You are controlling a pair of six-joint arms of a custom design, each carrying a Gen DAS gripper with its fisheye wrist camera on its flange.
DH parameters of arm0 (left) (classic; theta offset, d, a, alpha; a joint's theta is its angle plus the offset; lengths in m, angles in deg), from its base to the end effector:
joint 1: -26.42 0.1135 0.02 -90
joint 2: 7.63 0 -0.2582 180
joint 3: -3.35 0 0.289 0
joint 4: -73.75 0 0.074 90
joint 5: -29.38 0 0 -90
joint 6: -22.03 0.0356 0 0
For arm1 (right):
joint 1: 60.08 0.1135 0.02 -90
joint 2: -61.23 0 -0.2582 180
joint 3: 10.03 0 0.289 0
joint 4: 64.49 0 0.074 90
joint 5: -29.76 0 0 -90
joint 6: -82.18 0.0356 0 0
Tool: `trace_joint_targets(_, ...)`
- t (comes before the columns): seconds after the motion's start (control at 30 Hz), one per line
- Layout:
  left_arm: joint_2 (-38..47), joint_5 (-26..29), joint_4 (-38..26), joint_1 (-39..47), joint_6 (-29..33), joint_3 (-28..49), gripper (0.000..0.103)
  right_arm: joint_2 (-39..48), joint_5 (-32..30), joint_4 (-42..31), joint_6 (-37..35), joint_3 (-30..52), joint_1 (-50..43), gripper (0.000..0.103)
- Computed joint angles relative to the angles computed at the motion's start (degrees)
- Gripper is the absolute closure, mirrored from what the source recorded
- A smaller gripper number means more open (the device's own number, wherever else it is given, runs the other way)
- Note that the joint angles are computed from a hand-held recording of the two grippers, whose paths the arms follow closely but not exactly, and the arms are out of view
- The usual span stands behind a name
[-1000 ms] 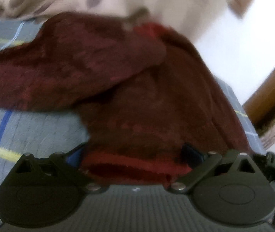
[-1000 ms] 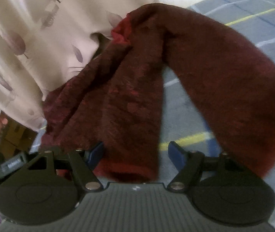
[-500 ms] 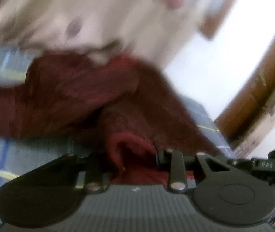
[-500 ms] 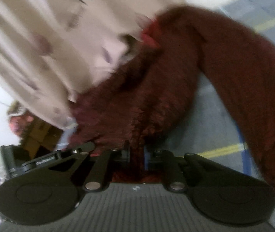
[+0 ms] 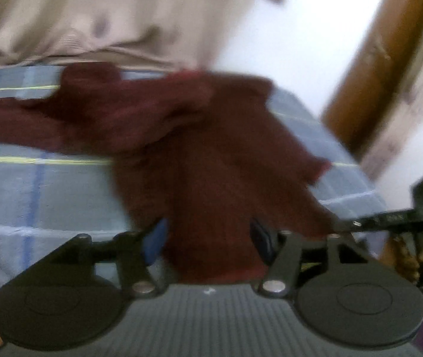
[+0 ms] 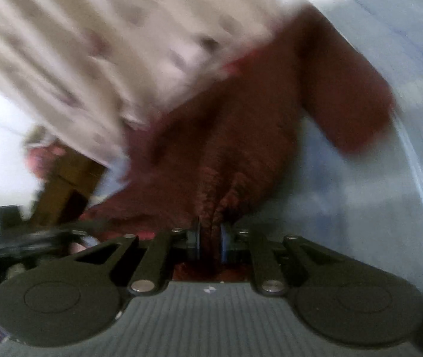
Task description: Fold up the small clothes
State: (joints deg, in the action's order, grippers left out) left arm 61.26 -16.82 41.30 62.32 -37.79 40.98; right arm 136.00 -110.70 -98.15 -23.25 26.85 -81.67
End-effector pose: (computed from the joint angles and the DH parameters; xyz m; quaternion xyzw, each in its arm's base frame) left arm 0.1912 0.1080 0.1150 0.0396 0.9066 -0.1894 0.3749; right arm 0.2062 -0.0521 0.0934 -0.0203 0.8953 0.3529 0.2711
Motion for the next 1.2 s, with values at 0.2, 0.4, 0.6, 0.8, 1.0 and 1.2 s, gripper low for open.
trace_joint_targets(0.2, 1.79, 3.64, 13.95, 5.63, -7.56, -0.01, 0.019, 5.81, -10.11, 1.35, 1.26, 4.57, -11.73, 0.067)
trace_joint_targets(0.4, 15.03, -2.98, 26.83, 0.97, -19.39, 6.78, 0.019, 5.92, 4.78, 21.92, 14.57, 3.39, -4.85, 0.067)
trace_joint_targets(0.6, 33.03, 2.92, 18.77, 1.54, -27.19, 21.29, 0.019, 10.41, 11.03, 27.15, 17.58, 3.21, -4.62, 0.065)
trace_joint_targets(0.8, 47.84, 5.24, 21.02, 2.79, -37.44, 31.79, 0.019, 11.97, 11.67, 30.39, 21.38, 2.32, -3.2, 0.049)
trace_joint_targets(1.0, 55.12, 2.85, 27.58, 2.34, -44.74, 39.72, 0.019, 17.43, 12.19, 31.18, 23.71, 6.0, -1.61, 0.046)
trace_joint_targets(1.2, 59.33, -2.06, 33.54, -0.68, -46.75, 43.89, 0.076, 20.75, 12.16, 36.76, 29.22, 6.43, 0.48, 0.036)
